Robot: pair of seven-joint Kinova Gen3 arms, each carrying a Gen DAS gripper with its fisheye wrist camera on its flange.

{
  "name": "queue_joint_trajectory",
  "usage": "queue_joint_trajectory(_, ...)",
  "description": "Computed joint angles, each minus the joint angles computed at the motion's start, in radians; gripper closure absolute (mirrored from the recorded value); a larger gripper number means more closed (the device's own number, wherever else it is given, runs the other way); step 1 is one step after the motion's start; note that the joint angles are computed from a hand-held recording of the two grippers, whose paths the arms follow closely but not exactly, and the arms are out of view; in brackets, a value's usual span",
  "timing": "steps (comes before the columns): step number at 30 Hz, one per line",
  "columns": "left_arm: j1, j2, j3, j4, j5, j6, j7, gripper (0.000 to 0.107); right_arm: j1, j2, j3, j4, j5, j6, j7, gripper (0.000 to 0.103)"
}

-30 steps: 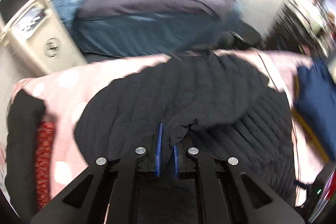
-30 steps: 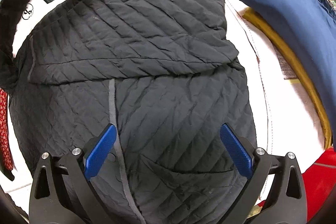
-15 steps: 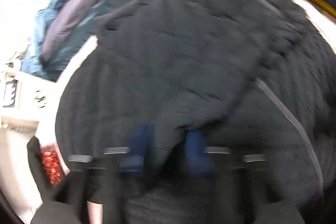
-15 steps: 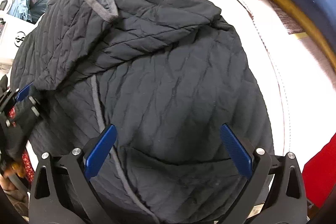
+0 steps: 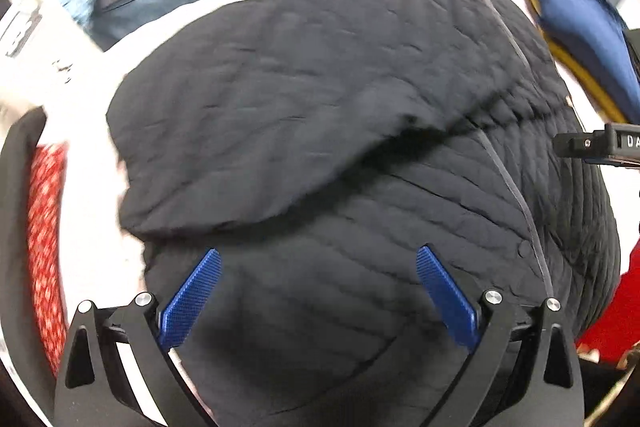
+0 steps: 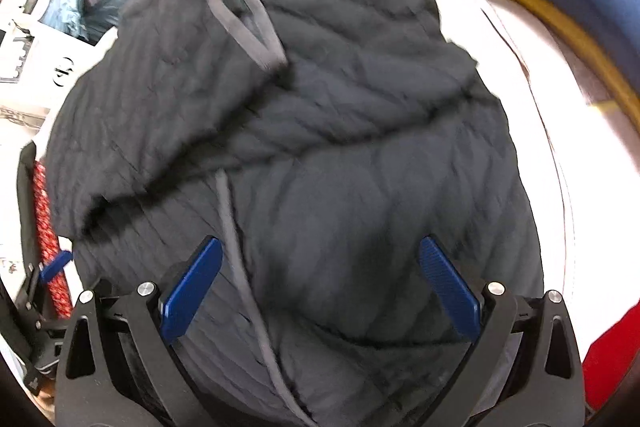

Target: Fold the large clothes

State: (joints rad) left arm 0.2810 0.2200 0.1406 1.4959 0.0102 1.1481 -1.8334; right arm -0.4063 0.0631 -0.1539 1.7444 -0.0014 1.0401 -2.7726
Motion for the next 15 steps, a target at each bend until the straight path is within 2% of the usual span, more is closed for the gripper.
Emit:
queue_joint_trajectory(4, -0.032, -0.008, -0.037, -0.021, -0.022, -0.016, 0.072, 0.011, 0.032, 0.014, 0.022, -0.026, -0.009, -0.062, 0.051, 0.005)
queue_joint_trajectory(10, -0.074, 0.049, -0.077, -0.098, -0.074, 0.003, 0.212, 0.012, 0.055, 0.091, 0.043, -0.133, 0.024, -0.012, 0.060, 0.005)
queue_joint_trajectory(13, -0.076, 0.053, -0.080, -0.118, -0.095, -0.019, 0.260, 0.012, -0.062, 0.139, 0.106, -0.227, 0.139, 0.110, 0.033, 0.005)
queue_joint_trajectory(15, -0.079, 0.057, -0.073, -0.134, -0.096, -0.040, 0.261, 0.012, -0.137, 0.173, 0.147, -0.289, 0.221, 0.176, 0.060, 0.005)
